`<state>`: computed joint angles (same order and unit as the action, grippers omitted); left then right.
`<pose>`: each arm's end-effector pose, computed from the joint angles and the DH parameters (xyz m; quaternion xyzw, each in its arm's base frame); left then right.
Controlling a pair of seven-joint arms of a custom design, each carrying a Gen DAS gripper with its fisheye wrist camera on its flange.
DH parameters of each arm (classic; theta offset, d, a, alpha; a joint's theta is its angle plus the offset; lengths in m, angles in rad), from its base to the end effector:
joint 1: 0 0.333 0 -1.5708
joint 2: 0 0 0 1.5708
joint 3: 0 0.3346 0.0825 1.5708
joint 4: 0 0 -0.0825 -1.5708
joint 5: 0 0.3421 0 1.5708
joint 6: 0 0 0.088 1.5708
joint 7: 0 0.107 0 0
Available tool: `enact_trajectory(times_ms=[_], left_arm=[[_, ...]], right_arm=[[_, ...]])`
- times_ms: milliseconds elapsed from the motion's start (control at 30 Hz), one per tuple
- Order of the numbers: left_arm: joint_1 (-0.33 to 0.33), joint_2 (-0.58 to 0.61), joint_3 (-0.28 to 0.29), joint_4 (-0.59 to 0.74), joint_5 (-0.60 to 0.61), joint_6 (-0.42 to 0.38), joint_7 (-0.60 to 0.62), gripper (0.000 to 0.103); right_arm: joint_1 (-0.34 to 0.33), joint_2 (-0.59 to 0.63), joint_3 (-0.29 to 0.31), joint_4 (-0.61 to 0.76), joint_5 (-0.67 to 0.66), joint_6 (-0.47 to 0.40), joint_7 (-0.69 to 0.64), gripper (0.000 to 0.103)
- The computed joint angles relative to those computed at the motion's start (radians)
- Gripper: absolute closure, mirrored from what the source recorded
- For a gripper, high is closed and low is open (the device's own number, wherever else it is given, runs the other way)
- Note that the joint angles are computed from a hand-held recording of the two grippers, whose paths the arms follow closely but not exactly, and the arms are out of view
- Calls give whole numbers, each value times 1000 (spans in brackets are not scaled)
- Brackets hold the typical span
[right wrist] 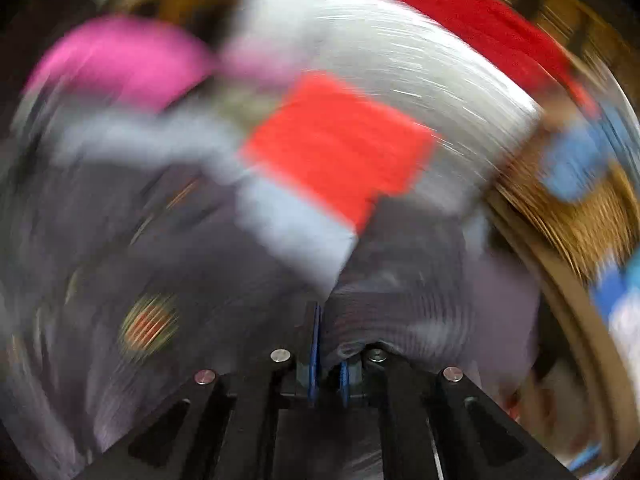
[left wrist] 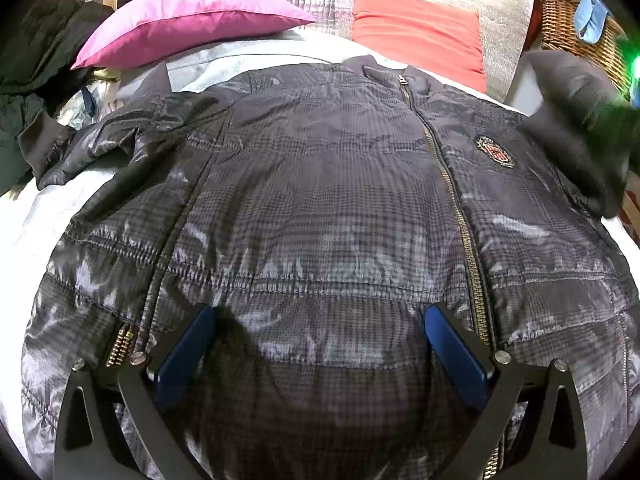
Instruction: Fold large clothes
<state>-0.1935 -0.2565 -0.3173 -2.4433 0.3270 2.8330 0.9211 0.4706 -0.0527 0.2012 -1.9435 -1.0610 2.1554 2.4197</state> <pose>0.3864 -0.2461 0.5051 -0.6129 0.7181 -0.2678 0.1924 0.4394 0.3072 0.5815 -0.7174 0.5115 -0.4621 0.1006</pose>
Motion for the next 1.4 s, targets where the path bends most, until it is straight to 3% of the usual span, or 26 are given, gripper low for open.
enact_trajectory(times_ms=[33,67,100,133,167,233,267,300,400,467,500,567,633,700,800,933,967,1000,1067,1100,1133,1200,1400], left_arm=[[-1,1,1,0,-2,0,1,0],[-2,1,3,1,-4,0,3,0],[-3,3,3,1,-5,1,4,0],[-2,5,4,1,-5,3,4,0],[-1,6,3,2,-4,3,4,0],[2,7,0,2,3,4,-1,0],[2,8,0,3,4,2,-2,0],[2,7,0,3,5,1,-2,0],[-18,10,15,18,-28,-34,26,0],[-61,20,46,70,-111,-129,102,0],[-96,23,78,96,-203,-163,170,0],[-157,21,137,129,-414,-148,291,0],[-191,38,165,186,-586,-130,365,0],[-261,113,227,305,-883,-178,530,0],[-251,249,221,471,-1072,-281,590,0],[-210,392,172,605,-1081,-339,498,1],[-201,416,162,620,-1072,-345,465,3],[-200,433,157,628,-1028,-339,413,12],[-205,463,160,677,-876,-368,323,70],[-173,489,127,721,-859,-416,345,93],[-173,491,129,730,-865,-419,355,93],[-179,469,128,736,-739,-367,331,93],[-120,401,134,772,-482,-242,275,93]], right_arm=[[20,47,20,7,25,-19,-63,87],[32,70,22,8,81,-13,-113,72],[31,84,34,-18,105,32,-105,59],[66,78,23,-36,59,21,-58,59],[77,62,19,-56,25,34,-21,51],[64,0,-3,-108,118,152,14,26],[50,-31,-13,-137,165,217,32,2],[34,-60,-20,-169,192,275,57,0],[-21,-136,-58,-289,311,499,93,0],[-49,-179,-58,-357,360,599,142,0],[-58,-205,-70,-396,400,659,159,0],[-95,-239,-68,-462,420,798,208,0],[-111,-289,-65,-511,464,876,212,0],[-151,-319,-39,-530,484,921,233,0],[-240,-377,16,-576,513,1009,281,0],[-350,-471,88,-647,579,1080,328,0],[-371,-500,101,-673,600,1096,337,0],[-386,-525,111,-694,619,1104,343,0],[-395,-563,116,-725,656,1102,344,0],[-389,-569,112,-732,670,1100,336,0],[-378,-570,103,-737,685,1097,326,0],[-335,-570,66,-748,718,1089,305,0],[-267,-547,-13,-793,838,1183,288,0]])
